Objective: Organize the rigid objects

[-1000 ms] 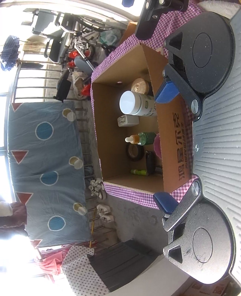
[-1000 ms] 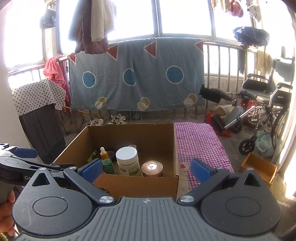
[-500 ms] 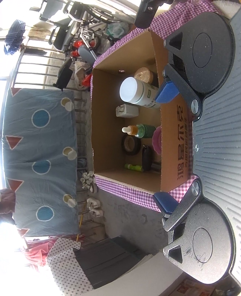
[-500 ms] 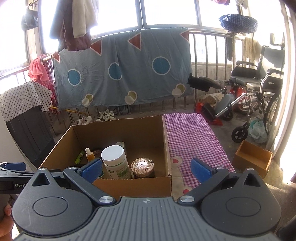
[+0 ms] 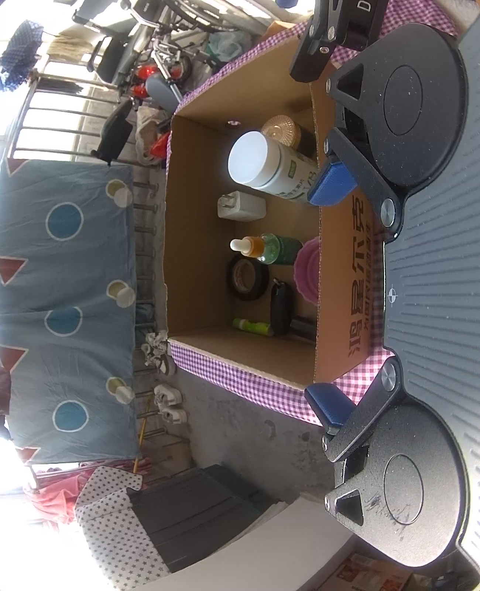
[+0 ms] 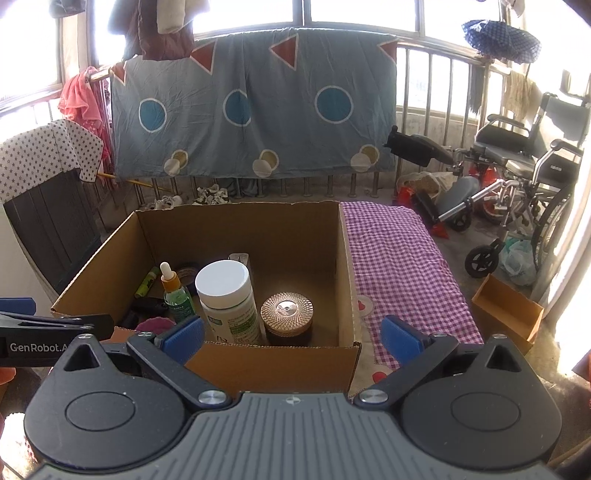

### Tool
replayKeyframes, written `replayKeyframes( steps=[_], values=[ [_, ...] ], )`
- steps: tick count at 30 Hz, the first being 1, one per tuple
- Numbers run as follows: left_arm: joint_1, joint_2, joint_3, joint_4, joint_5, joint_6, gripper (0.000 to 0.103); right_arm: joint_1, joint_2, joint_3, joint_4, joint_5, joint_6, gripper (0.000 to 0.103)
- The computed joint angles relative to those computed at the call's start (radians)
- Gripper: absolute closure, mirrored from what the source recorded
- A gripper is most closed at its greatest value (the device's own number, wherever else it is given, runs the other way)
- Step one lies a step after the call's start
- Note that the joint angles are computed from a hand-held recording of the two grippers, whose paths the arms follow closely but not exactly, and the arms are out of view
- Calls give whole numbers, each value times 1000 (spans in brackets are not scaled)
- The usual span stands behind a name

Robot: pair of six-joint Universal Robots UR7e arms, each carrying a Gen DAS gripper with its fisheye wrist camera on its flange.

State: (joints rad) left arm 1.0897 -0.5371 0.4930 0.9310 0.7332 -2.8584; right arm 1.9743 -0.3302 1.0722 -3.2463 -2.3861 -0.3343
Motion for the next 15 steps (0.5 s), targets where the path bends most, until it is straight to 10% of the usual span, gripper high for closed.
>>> replayKeyframes(
  steps=[15],
  values=[
    [11, 79, -145, 109, -5, -16, 0, -3, 42, -87, 128, -7, 46, 0]
  ],
)
